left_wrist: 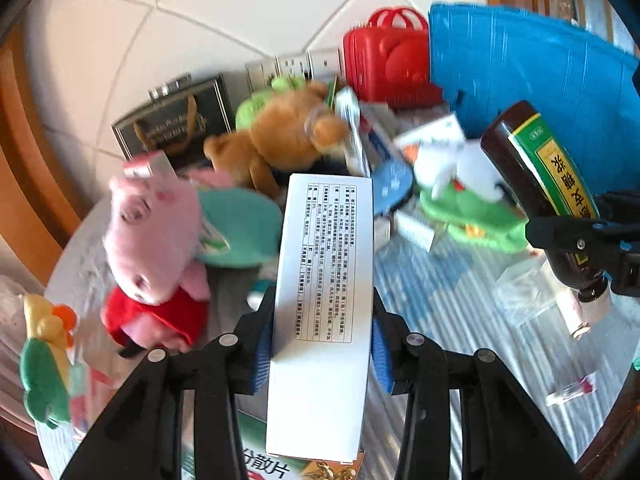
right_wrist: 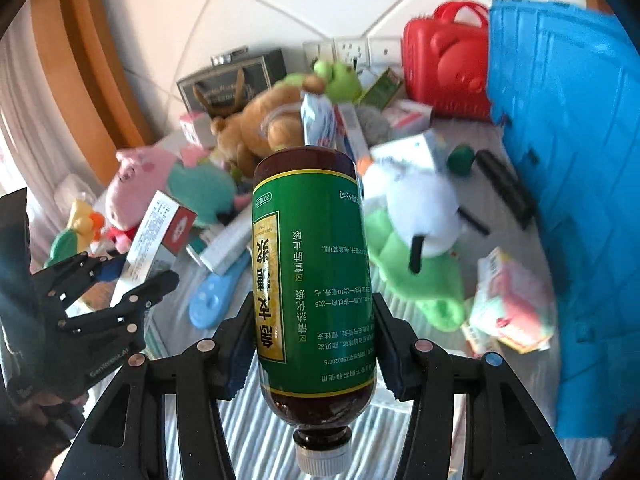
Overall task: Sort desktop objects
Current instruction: 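Carry the box and bottle into the blue bin and open both tools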
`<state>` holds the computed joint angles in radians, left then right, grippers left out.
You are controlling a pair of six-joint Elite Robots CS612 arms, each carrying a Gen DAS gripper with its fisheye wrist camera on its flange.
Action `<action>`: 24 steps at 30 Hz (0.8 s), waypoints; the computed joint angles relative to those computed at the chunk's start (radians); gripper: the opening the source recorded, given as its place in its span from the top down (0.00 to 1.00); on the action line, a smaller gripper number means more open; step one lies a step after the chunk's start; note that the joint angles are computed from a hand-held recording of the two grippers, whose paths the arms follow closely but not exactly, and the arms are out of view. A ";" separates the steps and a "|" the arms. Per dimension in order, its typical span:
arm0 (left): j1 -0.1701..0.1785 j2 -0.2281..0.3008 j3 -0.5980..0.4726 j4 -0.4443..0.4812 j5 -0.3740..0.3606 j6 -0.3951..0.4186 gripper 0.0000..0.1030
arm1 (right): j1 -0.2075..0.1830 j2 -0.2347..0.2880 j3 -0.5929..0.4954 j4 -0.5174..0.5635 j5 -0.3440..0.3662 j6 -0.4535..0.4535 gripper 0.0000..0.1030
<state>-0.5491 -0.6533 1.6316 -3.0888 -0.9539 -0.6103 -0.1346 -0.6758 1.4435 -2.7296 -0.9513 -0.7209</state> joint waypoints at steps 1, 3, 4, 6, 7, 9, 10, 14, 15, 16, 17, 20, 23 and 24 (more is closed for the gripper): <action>-0.004 -0.010 0.009 -0.010 0.013 0.008 0.61 | -0.003 -0.007 0.006 -0.009 0.009 0.004 0.50; -0.010 -0.025 0.011 -0.040 0.037 0.044 0.61 | -0.008 -0.024 0.022 -0.038 0.026 0.016 0.50; -0.019 -0.038 0.024 -0.054 0.049 0.052 0.61 | -0.012 -0.034 0.031 -0.053 0.037 0.022 0.50; -0.027 -0.052 0.023 -0.090 0.068 0.094 0.61 | -0.018 -0.053 0.048 -0.084 0.061 0.040 0.50; -0.032 -0.060 0.025 -0.114 0.078 0.120 0.61 | -0.023 -0.065 0.058 -0.105 0.073 0.051 0.50; -0.040 -0.069 0.018 -0.158 0.089 0.171 0.61 | -0.035 -0.085 0.077 -0.144 0.103 0.078 0.50; -0.043 -0.071 0.010 -0.184 0.091 0.201 0.61 | -0.042 -0.094 0.085 -0.164 0.117 0.092 0.50; -0.063 -0.075 -0.031 -0.273 0.092 0.323 0.61 | -0.079 -0.132 0.117 -0.271 0.167 0.160 0.50; -0.068 -0.073 -0.047 -0.291 0.086 0.351 0.61 | -0.089 -0.139 0.123 -0.302 0.177 0.180 0.50; -0.074 -0.070 -0.068 -0.300 0.078 0.379 0.61 | -0.103 -0.146 0.127 -0.332 0.189 0.200 0.50; -0.079 -0.067 -0.086 -0.301 0.072 0.396 0.61 | -0.116 -0.152 0.128 -0.357 0.198 0.220 0.50; -0.097 -0.046 -0.168 -0.300 0.049 0.456 0.61 | -0.155 -0.164 0.124 -0.429 0.221 0.287 0.50; -0.117 -0.009 -0.283 -0.283 0.029 0.497 0.61 | -0.196 -0.164 0.101 -0.489 0.231 0.343 0.50; -0.123 0.007 -0.328 -0.268 0.022 0.504 0.61 | -0.204 -0.163 0.092 -0.493 0.229 0.348 0.50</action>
